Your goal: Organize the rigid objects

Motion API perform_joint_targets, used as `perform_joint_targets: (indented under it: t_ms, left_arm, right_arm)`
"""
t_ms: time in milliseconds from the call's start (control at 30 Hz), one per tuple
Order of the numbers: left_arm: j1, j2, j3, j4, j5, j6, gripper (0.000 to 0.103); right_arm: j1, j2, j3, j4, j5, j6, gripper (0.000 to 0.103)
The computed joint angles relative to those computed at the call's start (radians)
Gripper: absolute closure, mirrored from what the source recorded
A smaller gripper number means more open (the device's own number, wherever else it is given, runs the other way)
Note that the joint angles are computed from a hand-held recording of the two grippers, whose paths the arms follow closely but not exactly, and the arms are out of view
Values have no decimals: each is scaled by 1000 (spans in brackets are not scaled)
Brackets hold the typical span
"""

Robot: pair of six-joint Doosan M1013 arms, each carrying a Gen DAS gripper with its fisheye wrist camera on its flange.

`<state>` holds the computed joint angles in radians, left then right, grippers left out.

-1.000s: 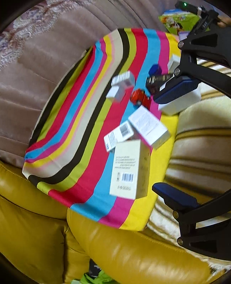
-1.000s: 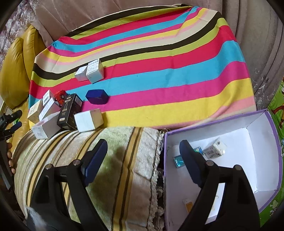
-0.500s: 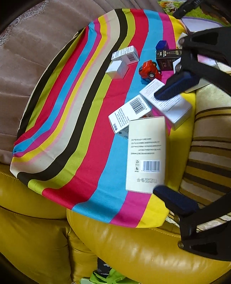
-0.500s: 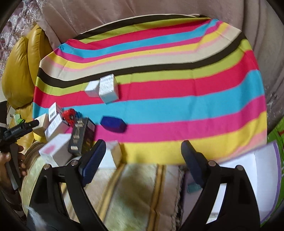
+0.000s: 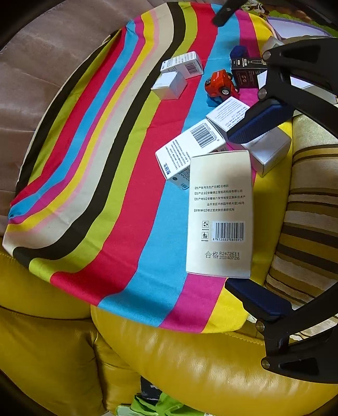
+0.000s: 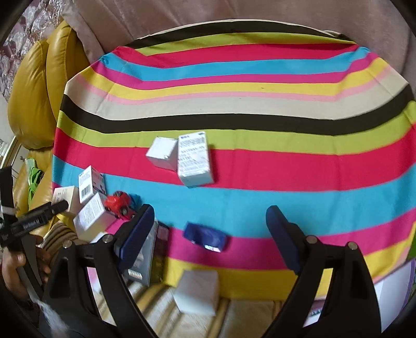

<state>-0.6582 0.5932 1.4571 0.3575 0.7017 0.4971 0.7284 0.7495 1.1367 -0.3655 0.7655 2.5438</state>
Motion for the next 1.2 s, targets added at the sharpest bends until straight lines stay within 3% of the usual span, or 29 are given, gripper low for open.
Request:
perform_joint_targets:
  t_ms: [200,633,667,733,800,833,1200]
  left_arm:
    - [18,21,-18,-63,5,39,0]
    - [16,8,17,18,-52,-75,2]
    - [16,3,25,29,-63,-95,2]
    - [12,-4,37,69,-74,-142,2]
    - [5,-10,45,119,-78,-189,2]
    - [4,-11,46,134,-79,-201,2]
    - [-3,-26,71,257,-111,-320,2]
  right_arm:
    - [-13,80,-123,75,67,-124,13]
    - [-31,198,-303,113,208,-255,14]
    - [-32,204,-312,111,216,-256,17]
    - [-35,210,-319,121,221,-263,32]
    - [-39,211,-315,143,216,-274,52]
    - [-42,214,-319,149,222,-276,56]
    - [-20,152,-221,44,109,-145,58]
